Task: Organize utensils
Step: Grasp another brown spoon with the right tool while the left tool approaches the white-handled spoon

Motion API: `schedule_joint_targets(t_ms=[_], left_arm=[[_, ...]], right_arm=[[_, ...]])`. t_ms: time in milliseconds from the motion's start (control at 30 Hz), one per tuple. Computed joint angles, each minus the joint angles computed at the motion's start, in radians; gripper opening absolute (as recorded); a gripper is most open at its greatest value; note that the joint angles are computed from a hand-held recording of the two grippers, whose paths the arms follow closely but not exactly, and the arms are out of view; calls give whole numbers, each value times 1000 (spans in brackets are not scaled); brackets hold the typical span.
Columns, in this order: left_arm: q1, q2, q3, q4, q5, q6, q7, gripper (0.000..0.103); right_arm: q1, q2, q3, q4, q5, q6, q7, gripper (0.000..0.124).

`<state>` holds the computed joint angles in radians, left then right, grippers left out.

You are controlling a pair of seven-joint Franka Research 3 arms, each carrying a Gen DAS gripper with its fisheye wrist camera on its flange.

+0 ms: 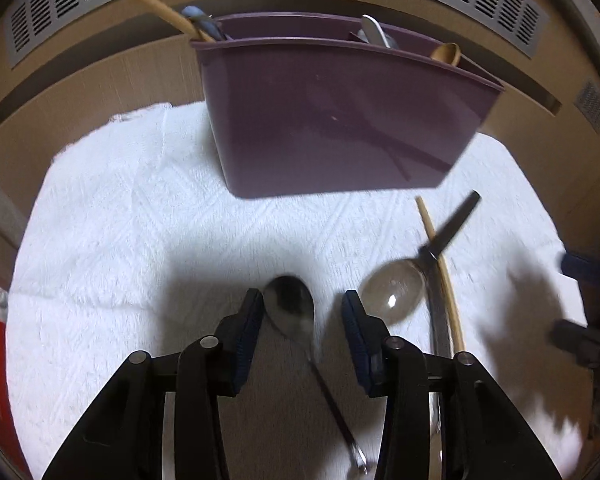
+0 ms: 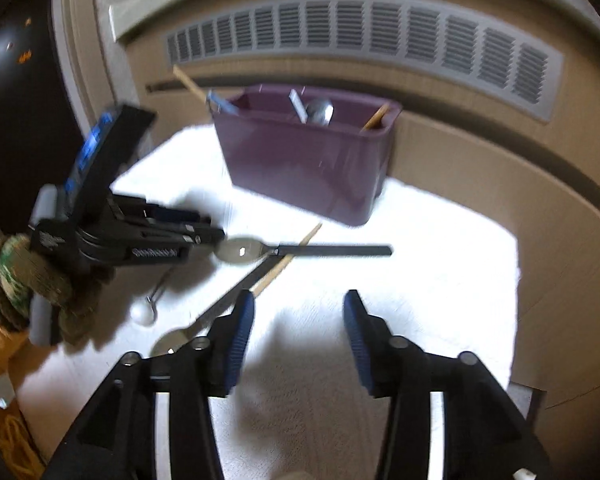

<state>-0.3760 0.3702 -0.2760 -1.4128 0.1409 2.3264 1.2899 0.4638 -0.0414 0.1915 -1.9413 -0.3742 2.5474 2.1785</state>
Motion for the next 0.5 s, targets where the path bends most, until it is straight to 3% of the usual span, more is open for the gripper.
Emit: schedule_joint_targets(t_ms=[67, 167, 367, 500], left_arm=[[22, -41, -14, -54, -40, 17, 25, 43], [41, -133, -20, -171, -70, 51, 58, 48], [65, -272, -19, -340, -165, 98, 116, 58], [78, -351, -1, -430, -248, 116, 162, 63]], right_arm=[[4, 33, -2, 26, 16, -20, -54, 58], [19, 97, -11, 87, 5, -42, -163, 59], [65, 299, -53, 323, 23, -130, -442, 59], [94, 404, -91, 469, 63, -181, -544, 64]])
